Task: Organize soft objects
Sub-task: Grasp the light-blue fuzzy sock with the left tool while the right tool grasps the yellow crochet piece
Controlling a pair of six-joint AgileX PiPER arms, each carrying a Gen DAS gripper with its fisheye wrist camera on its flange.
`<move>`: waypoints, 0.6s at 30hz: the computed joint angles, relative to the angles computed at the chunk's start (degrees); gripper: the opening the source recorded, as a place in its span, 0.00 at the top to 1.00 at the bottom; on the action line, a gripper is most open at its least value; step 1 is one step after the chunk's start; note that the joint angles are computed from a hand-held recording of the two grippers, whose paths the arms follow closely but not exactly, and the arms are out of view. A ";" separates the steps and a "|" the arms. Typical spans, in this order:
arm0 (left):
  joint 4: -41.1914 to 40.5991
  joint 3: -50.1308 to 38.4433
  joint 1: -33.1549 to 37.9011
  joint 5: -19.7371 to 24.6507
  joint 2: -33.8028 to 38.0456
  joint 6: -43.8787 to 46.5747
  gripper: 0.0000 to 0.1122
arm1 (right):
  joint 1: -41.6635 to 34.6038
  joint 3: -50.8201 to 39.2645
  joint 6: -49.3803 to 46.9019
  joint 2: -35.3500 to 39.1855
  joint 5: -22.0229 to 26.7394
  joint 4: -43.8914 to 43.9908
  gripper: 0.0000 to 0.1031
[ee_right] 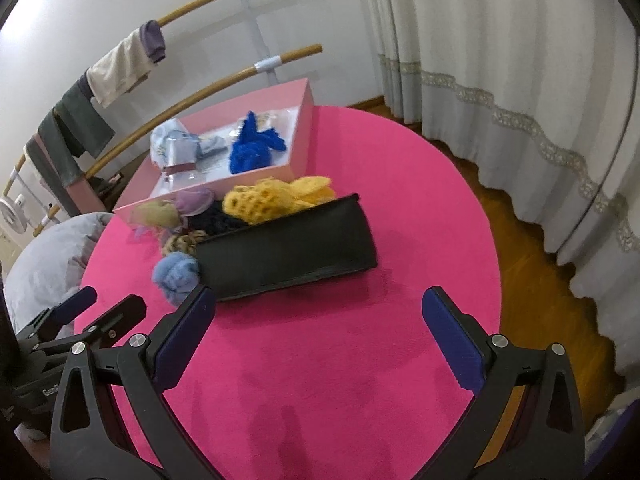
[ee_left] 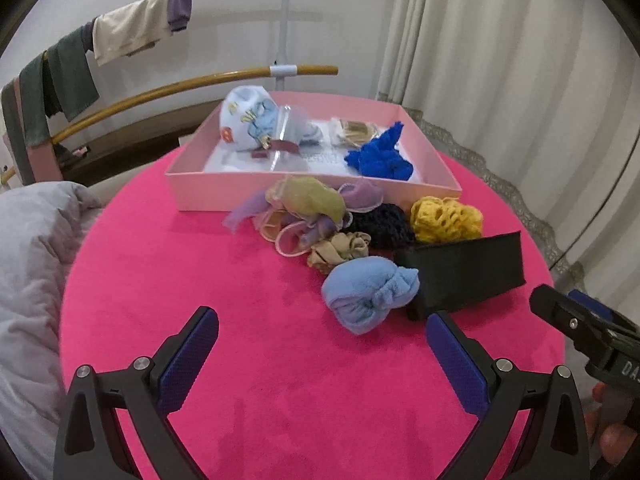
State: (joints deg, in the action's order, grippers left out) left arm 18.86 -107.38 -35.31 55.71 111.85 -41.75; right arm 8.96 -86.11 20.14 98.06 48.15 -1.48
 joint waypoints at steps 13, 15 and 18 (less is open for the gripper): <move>-7.90 -9.42 3.74 -3.87 12.79 3.91 0.35 | -1.92 -9.23 -5.90 8.50 0.10 4.71 0.00; -8.60 -8.88 4.19 -5.21 12.79 4.81 0.48 | -1.73 -14.09 -7.53 11.74 1.72 5.45 0.00; -9.10 -9.64 4.88 -4.86 13.53 6.20 0.65 | -0.83 -22.92 -8.62 17.90 5.74 5.03 0.00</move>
State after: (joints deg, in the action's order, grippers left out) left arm 9.77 -117.02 -30.43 50.85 125.37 -35.55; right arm 8.12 -109.03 11.51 115.96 53.89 3.55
